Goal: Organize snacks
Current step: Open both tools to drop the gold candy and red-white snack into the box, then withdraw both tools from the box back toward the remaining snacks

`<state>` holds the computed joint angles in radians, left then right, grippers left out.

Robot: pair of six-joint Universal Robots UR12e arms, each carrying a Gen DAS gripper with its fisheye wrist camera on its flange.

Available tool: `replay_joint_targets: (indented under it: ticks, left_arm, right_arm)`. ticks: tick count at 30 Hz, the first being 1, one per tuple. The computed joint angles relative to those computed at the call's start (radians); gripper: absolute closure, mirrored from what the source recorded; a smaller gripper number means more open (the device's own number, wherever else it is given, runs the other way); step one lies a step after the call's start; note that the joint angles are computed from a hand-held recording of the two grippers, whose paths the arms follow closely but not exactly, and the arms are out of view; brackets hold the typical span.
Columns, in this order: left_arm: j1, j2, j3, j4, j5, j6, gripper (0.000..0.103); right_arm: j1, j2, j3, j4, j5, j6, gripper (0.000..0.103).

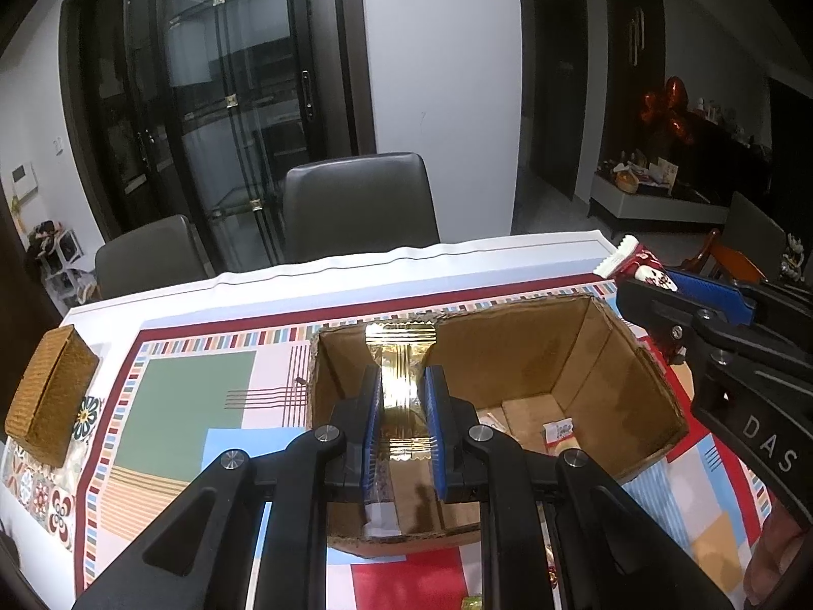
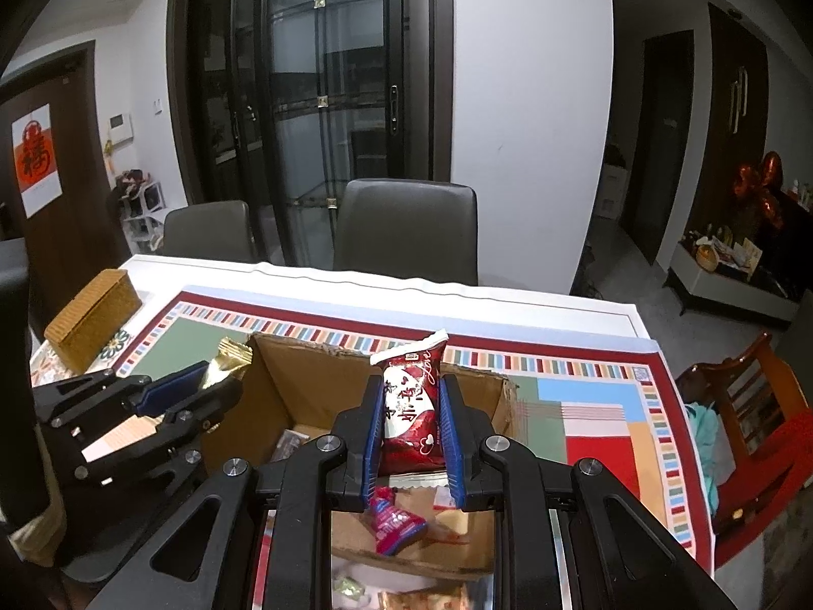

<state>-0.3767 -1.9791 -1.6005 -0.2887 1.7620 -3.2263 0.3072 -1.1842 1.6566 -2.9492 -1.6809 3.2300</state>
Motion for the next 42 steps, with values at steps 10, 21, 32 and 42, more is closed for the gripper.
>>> replay_joint_targets:
  ticks: [10, 21, 32, 42]
  left_arm:
    - [0.004, 0.001, -0.002, -0.01, -0.003, 0.0, 0.072]
    - [0.001, 0.013, -0.023, 0.037, 0.015, -0.007, 0.038]
    - [-0.007, 0.029, -0.043, 0.082, 0.06, -0.013, 0.015]
    - [-0.015, 0.047, -0.078, 0.119, 0.066, -0.015, 0.011]
  right_arm:
    - [0.001, 0.005, -0.006, 0.004, 0.004, -0.014, 0.079]
    - [0.008, -0.005, 0.007, -0.044, -0.05, -0.029, 0.022]
    - [0.011, -0.021, 0.027, -0.069, -0.074, -0.021, 0.018]
    - [0.014, -0.048, 0.066, -0.093, -0.084, -0.017, 0.018]
